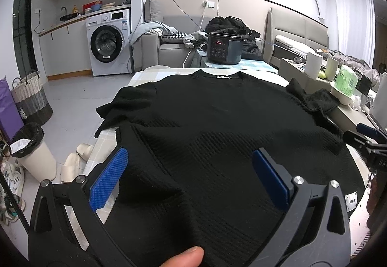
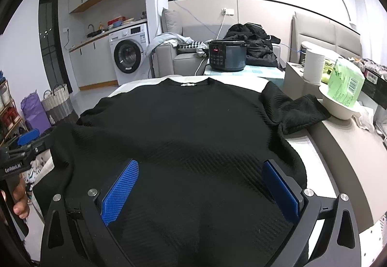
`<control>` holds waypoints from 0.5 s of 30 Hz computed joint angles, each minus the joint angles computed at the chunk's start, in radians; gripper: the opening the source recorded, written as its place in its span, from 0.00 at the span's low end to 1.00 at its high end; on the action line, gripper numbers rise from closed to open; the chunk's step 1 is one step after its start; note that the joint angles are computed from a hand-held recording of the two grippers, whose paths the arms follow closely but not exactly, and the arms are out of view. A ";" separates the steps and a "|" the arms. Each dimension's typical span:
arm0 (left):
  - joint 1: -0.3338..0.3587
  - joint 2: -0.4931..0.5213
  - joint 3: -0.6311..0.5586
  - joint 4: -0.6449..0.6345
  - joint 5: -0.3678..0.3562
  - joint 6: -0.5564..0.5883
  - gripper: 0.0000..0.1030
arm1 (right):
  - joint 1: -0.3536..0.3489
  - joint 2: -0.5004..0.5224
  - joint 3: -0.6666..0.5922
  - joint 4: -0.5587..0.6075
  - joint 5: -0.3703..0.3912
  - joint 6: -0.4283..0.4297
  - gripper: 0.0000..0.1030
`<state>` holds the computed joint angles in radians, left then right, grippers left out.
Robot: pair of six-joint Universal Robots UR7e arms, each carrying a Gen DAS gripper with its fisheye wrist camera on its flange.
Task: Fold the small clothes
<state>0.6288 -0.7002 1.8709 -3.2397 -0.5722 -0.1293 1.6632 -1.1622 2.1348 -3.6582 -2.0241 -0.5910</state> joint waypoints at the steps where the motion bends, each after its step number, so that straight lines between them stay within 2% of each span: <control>1: 0.001 -0.001 -0.001 0.004 -0.007 -0.003 0.99 | -0.004 -0.003 0.001 0.003 0.007 0.003 1.00; 5: 0.003 0.001 -0.003 0.006 -0.014 -0.004 0.99 | -0.016 -0.015 -0.004 0.028 0.013 0.006 1.00; 11: 0.025 -0.013 0.002 0.022 -0.041 -0.021 0.99 | -0.037 -0.009 0.002 -0.051 0.015 -0.045 1.00; 15: 0.048 -0.034 0.015 0.070 -0.029 -0.072 0.99 | -0.068 -0.053 0.013 0.024 0.019 -0.016 1.00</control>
<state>0.6763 -0.7340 1.8855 -3.1693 -0.6008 -0.2013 1.5952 -1.2147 2.1481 -3.6342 -2.0051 -0.6069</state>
